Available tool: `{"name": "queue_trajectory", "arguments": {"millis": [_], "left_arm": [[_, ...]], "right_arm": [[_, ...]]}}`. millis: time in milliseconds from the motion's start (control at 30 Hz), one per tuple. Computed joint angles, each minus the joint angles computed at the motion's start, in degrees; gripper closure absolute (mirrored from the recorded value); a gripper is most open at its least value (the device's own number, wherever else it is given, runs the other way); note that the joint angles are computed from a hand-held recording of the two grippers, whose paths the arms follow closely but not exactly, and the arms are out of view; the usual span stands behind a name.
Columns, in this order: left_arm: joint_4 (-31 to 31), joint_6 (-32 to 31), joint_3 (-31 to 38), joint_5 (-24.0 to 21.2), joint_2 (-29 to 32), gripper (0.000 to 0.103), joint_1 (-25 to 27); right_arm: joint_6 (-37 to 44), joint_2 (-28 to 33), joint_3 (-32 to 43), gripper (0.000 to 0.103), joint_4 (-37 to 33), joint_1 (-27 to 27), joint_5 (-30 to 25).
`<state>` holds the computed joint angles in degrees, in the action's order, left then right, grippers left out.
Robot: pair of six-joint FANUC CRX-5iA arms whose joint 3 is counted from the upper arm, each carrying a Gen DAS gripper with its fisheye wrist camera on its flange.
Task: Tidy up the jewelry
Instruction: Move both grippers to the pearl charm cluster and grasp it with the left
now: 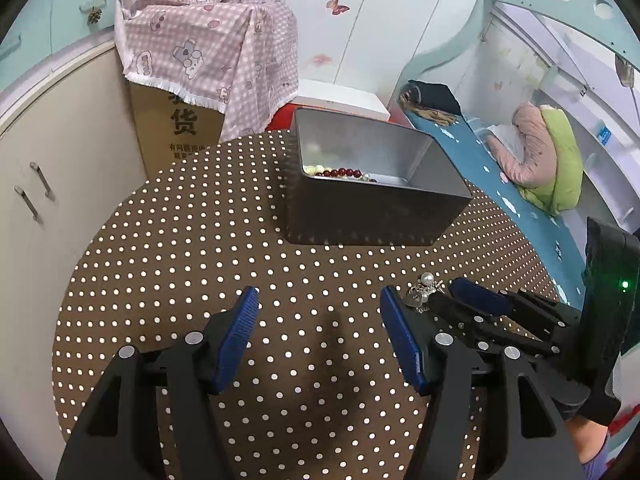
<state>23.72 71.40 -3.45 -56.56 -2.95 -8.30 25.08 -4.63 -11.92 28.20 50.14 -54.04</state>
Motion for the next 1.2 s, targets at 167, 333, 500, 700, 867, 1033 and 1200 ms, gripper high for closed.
{"name": "queue_trajectory", "arguments": {"millis": [167,333,500,700,867,1033,1200], "left_arm": [[0.1,-0.1,-0.1,-0.2,0.3,0.042,0.0],[0.6,-0.1,0.0,-0.5,0.7,0.042,0.0],[2.1,-1.6,0.3,-0.9,2.1,0.042,-1.5],[-3.0,-1.1,3.2,0.8,4.9,0.042,-7.3],[-9.4,0.6,6.7,0.9,7.2,0.045,-10.3],[-12.0,-1.4,6.8,2.3,7.0,0.065,-12.0],[-11.2,-5.5,5.4,4.4,6.5,0.094,-12.3]], "right_arm": [[1.7,0.3,0.6,0.096,-1.0,-0.1,0.0],[-0.5,-2.2,-1.8,0.096,0.0,0.9,-0.5],[-1.3,-5.0,-3.7,0.096,-0.9,0.8,-0.2],[-4.5,-7.5,-6.7,0.093,1.1,0.9,-0.4],[-5.7,-9.6,-9.1,0.093,0.8,0.3,0.8],[-6.3,-10.1,-9.9,0.093,0.9,-0.5,2.0],[-5.8,-9.4,-9.3,0.093,0.1,-1.2,3.2]]}}
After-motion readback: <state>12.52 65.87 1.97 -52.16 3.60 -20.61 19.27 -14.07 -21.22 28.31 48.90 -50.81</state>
